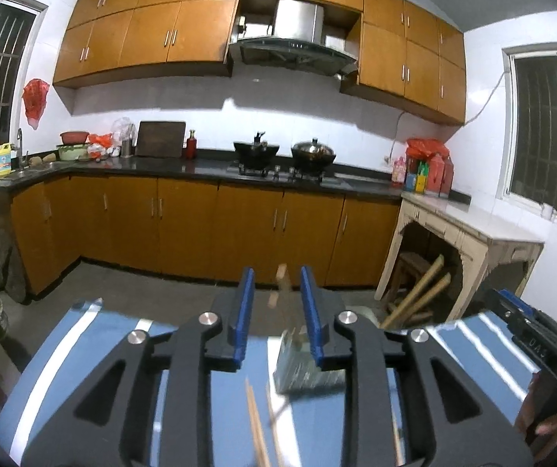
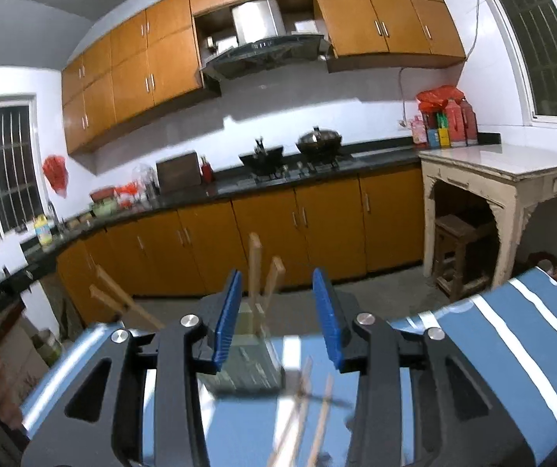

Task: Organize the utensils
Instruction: 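Open the right tool over the holder while the left tool releases its chopstick, then move the left tool back down toward the remaining chopsticks, then close the left tool on a wooden chopstick while the right tool grasps another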

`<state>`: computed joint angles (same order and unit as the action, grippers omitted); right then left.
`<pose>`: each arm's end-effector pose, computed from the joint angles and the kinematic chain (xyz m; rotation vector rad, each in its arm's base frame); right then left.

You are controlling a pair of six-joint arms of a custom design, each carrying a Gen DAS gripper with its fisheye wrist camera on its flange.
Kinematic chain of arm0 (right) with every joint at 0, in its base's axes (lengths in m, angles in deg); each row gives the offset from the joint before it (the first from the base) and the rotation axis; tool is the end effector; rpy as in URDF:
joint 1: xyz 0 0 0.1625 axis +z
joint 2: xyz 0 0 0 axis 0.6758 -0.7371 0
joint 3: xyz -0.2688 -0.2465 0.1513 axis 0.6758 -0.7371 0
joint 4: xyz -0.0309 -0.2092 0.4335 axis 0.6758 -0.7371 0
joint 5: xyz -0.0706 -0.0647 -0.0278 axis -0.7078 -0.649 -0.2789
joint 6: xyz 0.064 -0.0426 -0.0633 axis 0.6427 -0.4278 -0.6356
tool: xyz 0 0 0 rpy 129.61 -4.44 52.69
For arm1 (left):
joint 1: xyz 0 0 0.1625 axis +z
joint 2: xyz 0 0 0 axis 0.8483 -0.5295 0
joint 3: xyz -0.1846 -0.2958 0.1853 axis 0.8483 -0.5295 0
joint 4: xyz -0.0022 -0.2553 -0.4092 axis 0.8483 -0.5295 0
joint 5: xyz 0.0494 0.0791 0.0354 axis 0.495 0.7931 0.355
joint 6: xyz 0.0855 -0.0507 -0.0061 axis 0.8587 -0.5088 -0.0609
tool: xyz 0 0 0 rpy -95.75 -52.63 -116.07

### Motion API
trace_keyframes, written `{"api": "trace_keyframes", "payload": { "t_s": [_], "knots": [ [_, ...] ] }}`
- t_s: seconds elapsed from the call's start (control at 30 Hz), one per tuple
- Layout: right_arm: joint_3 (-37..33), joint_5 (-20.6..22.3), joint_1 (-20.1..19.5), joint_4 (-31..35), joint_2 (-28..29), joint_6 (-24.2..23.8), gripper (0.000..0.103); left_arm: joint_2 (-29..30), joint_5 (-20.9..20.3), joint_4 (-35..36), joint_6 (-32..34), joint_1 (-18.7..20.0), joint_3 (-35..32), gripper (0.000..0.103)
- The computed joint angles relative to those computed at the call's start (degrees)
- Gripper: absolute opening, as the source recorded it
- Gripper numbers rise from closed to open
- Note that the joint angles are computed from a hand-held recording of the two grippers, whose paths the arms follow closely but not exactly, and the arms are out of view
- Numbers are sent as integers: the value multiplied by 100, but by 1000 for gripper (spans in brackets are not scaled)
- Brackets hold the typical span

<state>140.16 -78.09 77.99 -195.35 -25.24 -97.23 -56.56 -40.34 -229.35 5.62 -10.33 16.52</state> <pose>0.4334 -0.5696 0.1755 0.6931 -2.2407 1.4911 -0.2185 -0.5571 0.4535 0.4796 2.0400 -1.5065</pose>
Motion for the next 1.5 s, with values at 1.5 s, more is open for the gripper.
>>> {"api": "trace_keyframes", "payload": {
  "t_s": [1.5],
  "knots": [
    [972,-1246,-789,1862,-6,1592,8,-453,-433,3814,-3027,1253,1117,9]
  ]
}}
